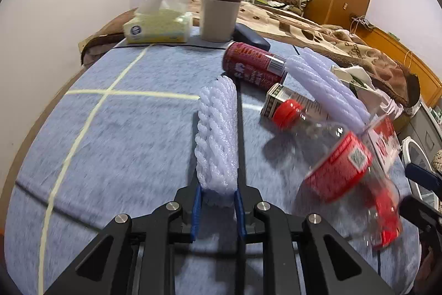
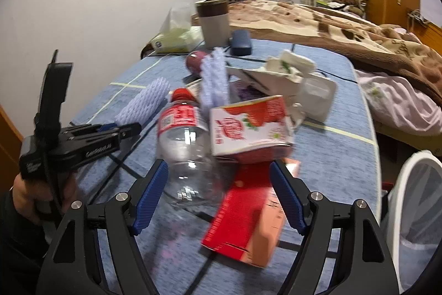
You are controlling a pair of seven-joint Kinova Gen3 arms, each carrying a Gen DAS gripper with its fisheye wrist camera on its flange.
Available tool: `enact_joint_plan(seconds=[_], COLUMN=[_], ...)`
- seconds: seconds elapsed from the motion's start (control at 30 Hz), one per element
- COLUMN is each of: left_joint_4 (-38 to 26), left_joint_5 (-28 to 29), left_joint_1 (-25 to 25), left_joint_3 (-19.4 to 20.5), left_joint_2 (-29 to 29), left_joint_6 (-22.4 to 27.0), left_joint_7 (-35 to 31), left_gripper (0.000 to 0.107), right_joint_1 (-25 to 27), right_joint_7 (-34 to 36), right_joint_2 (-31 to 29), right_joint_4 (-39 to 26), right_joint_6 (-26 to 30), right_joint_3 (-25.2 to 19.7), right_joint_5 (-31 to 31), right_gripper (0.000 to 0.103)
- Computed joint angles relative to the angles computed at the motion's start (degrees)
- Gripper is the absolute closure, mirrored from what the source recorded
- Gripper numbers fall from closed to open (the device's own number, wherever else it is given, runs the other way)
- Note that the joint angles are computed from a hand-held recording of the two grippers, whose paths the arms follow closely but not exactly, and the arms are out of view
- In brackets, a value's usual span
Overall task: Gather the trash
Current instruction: 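Grasp the white foam net with the left tool while the right tool grasps the clear bottle, then carry both items to the white wastebasket and open both tools to drop them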
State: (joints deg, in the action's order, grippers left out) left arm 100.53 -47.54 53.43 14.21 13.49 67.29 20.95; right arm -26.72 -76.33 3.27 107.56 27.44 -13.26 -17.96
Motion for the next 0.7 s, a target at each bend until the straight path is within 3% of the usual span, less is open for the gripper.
enact_joint_plan(seconds=[0.13,0.37,0.47,0.53,0.7], left_joint_4=[1.2,3.4,4.1,4.8,5.3], left_joint_5=[0.8,1.5,0.7,-0.6,-1.9], left_joint_1=[1.9,3.0,3.1,3.4,1.7], left_joint_3=[1.0,3.5,4.1,4.5,4.8], left_joint_2=[-1.2,-3.4,-3.8,-4.3,-5.1], left_joint_6=[2.7,4.7,4.7,4.6,3.8], left_joint_7=[3.7,7.6,8.8,10.4,10.2], left_gripper=[0.087,0.086,0.073,0.053,0.051], right_joint_1=[-0.1,-1.1,-1.7,-1.5,-2.7], right_joint_7=[2.4,1.1,-0.5,-0.8,-3.9], right_joint_2=[1.9,4.1,5.1,5.8,7.0], right_joint_4=[-1.9,-4.6,-5.9,-6.9,-7.9], right_joint_6=[2.3,5.6,6.7,7.7,7.7], right_joint_3=[-0.6,-0.8,-0.8,-0.9,-0.7], right_joint_5=[-1.6,0.3,1.5,1.1,3.0], right_gripper=[0.035,0.035,0.035,0.035,0.036])
